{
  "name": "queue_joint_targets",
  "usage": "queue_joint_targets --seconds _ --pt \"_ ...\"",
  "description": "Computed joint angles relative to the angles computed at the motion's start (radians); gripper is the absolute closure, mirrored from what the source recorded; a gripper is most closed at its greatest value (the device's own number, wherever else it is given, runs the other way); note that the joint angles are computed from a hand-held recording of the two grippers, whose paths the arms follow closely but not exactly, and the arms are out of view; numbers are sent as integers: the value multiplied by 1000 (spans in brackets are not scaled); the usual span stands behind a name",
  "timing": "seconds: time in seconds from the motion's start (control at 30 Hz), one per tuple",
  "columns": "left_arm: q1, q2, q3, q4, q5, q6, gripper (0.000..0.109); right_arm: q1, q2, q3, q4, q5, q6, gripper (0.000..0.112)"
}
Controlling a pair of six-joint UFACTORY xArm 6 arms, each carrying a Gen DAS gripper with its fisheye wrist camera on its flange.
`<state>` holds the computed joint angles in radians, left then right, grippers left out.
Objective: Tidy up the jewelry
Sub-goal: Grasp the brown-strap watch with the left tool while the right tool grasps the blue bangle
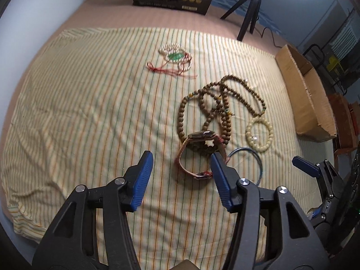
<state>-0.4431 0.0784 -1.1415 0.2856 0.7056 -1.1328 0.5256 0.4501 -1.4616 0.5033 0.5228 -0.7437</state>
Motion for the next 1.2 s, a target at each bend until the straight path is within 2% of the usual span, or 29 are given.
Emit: queue_joint_targets --seconds 0.47,0.57,0.7,0.87,1.0,1.2 --pt "29 55 7 -107 -51 80 68 29 60 -56 -35 20 33 10" --pt "32 75 -7 -135 -54 112 78 36 75 -73 -45 34 47 10" --pt "37 95 -20 -144 -58 122 82 49 96 -86 -104 18 86 10" --pt "43 103 -24 -145 -66 124 95 44 116 -112 -141 26 128 23" --pt "43 107 -31 -141 -63 129 100 42 108 -104 -155 16 129 41" --pt "39 84 -13 -111 -71 103 101 35 97 -95 -134 25 103 41"
